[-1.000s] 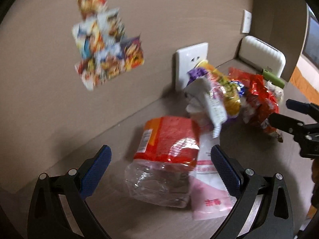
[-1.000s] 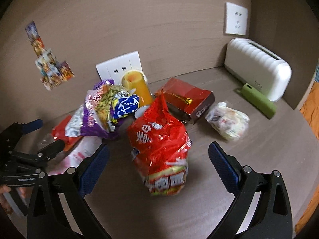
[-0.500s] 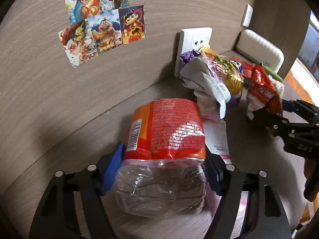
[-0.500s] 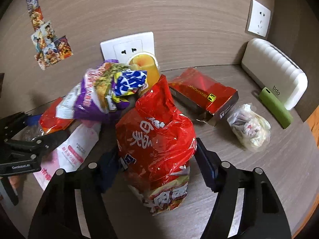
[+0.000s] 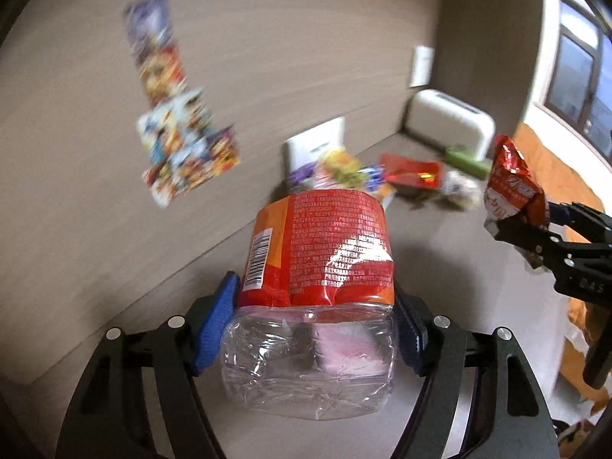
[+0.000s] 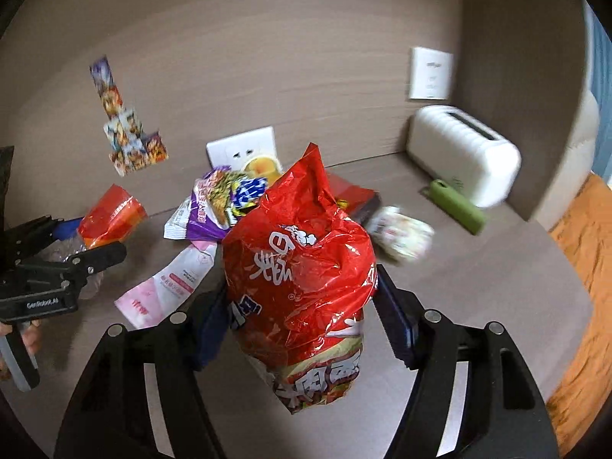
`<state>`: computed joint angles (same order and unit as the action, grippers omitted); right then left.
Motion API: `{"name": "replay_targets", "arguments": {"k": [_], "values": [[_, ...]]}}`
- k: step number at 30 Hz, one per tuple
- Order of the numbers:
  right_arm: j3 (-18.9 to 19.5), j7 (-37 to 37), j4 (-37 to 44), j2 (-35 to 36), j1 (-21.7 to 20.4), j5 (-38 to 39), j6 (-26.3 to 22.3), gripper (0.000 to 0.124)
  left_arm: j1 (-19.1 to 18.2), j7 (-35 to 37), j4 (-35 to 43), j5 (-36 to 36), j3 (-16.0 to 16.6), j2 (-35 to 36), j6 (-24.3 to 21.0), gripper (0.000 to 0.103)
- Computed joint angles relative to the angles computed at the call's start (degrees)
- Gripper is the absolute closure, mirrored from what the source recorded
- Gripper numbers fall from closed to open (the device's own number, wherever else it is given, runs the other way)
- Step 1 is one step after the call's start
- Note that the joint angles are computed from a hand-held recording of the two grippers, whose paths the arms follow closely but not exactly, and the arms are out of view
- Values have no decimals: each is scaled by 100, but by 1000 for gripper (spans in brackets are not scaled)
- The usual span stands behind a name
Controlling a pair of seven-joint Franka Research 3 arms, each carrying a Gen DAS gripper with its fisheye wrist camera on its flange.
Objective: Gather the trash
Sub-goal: 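Grasp the red-labelled plastic bottle with the left tool while the right tool grasps the red bag, then carry the bottle and red bag over the white bin and open both tools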
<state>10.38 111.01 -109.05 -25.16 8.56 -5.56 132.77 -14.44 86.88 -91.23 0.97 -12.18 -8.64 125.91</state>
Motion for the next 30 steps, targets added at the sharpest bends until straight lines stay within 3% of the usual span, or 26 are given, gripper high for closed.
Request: {"name": "replay_targets", "arguments": {"k": [12, 30], "values": [[-106, 626, -1207, -1859, -664, 161, -417, 54, -727, 608, 310, -282, -452, 22, -103, 31], [-431, 679, -2301, -4050, -1838, 132, -1867, 54, -1986, 1107, 1563, -215, -1194, 1367, -544, 31]]}}
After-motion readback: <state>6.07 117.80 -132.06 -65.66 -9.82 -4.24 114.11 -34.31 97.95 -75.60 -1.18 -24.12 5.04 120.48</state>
